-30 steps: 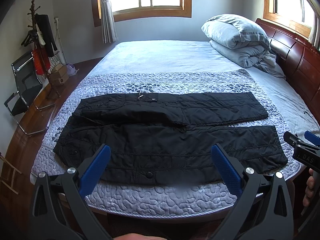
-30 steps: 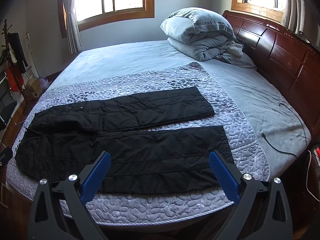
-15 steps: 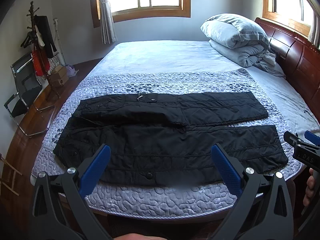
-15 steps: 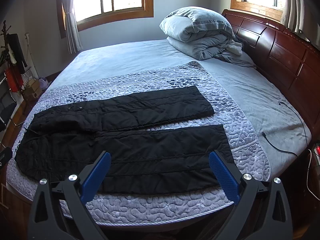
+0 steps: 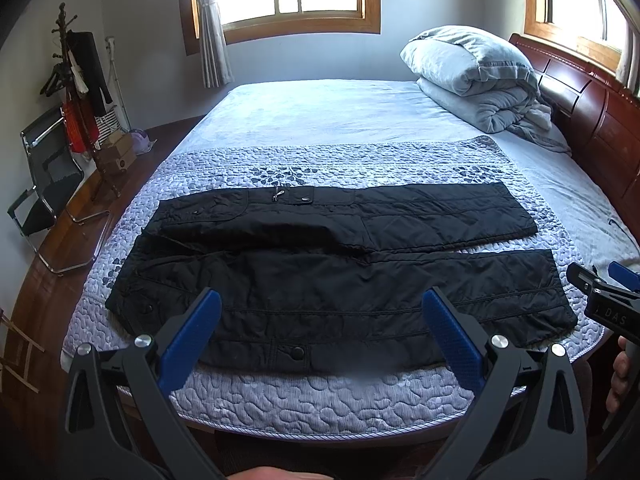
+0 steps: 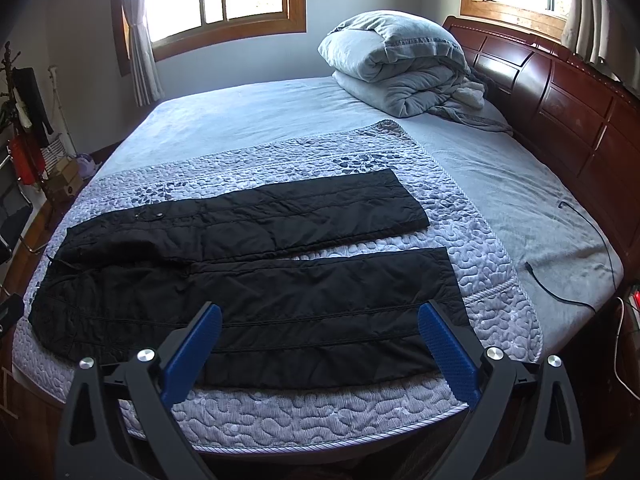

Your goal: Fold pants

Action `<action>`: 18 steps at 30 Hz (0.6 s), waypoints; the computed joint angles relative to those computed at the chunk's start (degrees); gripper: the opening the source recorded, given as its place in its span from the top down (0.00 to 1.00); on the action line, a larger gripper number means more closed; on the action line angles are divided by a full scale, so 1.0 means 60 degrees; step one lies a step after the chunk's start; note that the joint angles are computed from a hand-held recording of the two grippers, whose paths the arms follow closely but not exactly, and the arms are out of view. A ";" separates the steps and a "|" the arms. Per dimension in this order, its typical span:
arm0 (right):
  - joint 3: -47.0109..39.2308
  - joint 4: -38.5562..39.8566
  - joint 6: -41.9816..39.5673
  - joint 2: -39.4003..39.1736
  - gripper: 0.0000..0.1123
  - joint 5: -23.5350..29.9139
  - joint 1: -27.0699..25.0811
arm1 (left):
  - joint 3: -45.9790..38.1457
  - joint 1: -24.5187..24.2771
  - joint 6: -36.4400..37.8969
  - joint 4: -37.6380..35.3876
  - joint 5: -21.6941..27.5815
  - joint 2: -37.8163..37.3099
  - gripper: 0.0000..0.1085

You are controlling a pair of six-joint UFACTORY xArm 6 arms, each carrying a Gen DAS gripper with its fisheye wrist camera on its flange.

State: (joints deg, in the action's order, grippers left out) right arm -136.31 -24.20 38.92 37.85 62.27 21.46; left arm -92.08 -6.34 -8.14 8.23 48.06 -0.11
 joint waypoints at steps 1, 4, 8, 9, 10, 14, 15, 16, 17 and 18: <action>0.0004 0.0008 -0.0002 0.0007 0.12 0.0000 0.0000 | -0.0010 -0.0002 0.0004 0.0012 0.0004 0.0015 0.08; -0.0092 0.0039 -0.0024 0.0084 0.12 0.0028 -0.0017 | -0.0073 0.0007 0.0027 0.0006 0.0023 0.0075 0.08; -0.0503 0.0123 -0.0124 0.0353 0.12 0.0189 -0.0046 | -0.0225 -0.0008 0.0051 0.0009 0.0074 0.0209 0.07; -0.0510 0.0127 -0.0124 0.0355 0.12 0.0195 -0.0046 | -0.0260 -0.0010 0.0067 0.0005 0.0082 0.0242 0.07; -0.0657 0.0166 -0.0161 0.0446 0.12 0.0259 -0.0059 | -0.0306 -0.0010 0.0077 0.0001 0.0095 0.0282 0.07; -0.1270 0.0259 -0.0287 0.0805 0.12 0.0499 -0.0099 | -0.0456 -0.0033 0.0074 0.0008 0.0162 0.0412 0.07; -0.1251 0.0271 -0.0294 0.0791 0.12 0.0490 -0.0100 | -0.0489 -0.0032 0.0085 0.0001 0.0168 0.0444 0.07; -0.1370 0.0294 -0.0320 0.0867 0.12 0.0539 -0.0108 | -0.0535 -0.0032 0.0087 0.0002 0.0184 0.0481 0.08; -0.1517 0.0313 -0.0345 0.0958 0.12 0.0596 -0.0114 | -0.0535 -0.0032 0.0087 0.0002 0.0184 0.0481 0.08; -0.1618 0.0323 -0.0359 0.1018 0.12 0.0635 -0.0116 | -0.0531 -0.0031 0.0096 -0.0004 0.0182 0.0478 0.08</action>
